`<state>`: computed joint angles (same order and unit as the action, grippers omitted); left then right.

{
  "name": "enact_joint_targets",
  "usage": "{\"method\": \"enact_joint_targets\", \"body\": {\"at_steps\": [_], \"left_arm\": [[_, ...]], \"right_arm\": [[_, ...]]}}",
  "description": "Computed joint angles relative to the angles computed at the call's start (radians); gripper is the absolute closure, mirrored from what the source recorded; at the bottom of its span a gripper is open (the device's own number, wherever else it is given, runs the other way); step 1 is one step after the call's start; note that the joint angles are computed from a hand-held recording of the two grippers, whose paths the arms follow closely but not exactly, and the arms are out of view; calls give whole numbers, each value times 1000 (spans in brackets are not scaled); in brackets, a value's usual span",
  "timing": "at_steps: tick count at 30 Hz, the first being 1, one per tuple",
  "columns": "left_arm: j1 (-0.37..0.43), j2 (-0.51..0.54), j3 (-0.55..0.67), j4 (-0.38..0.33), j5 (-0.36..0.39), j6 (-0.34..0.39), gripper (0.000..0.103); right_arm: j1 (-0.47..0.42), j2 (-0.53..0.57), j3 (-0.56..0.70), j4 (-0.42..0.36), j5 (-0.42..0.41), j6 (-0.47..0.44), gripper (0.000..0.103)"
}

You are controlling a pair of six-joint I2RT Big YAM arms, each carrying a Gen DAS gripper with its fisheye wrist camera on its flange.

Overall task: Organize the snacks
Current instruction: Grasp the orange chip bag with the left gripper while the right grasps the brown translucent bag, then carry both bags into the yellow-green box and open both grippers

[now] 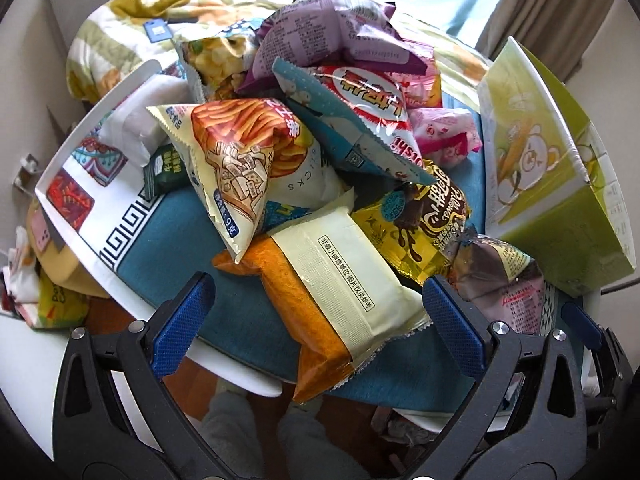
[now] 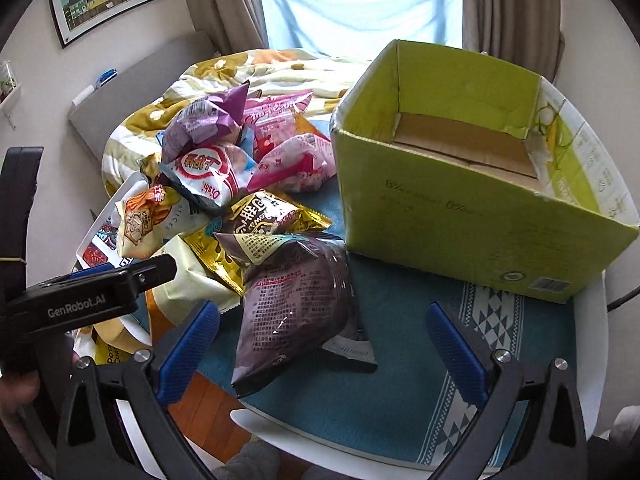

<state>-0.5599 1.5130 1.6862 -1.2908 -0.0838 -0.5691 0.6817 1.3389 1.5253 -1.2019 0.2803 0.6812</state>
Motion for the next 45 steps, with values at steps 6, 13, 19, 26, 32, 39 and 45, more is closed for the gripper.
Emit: {"method": "enact_joint_targets", "body": {"at_steps": [6, 13, 19, 26, 32, 39, 45], "left_arm": [[-4, 23, -12, -2, -6, -28, 1], [3, -3, -36, -35, -28, -20, 1], [19, 17, -32, -25, 33, -40, 6], [22, 8, -64, 5, 107, -40, 34], [23, 1, -53, 2, 115, -29, 37], [31, -48, -64, -38, 101, -6, 38], [23, -87, -51, -73, 97, 4, 38]], "right_arm": [[-30, 15, -29, 44, -51, -50, 0], [-50, 39, -37, 60, -101, -93, 0], [-58, 68, -24, 60, -122, -118, 0], [-60, 95, -16, 59, -132, -141, 3], [-61, 96, -22, 66, -142, -146, 8], [-49, 106, -6, 59, -148, -160, 34], [-34, 79, -15, 56, -118, -131, 43]]}}
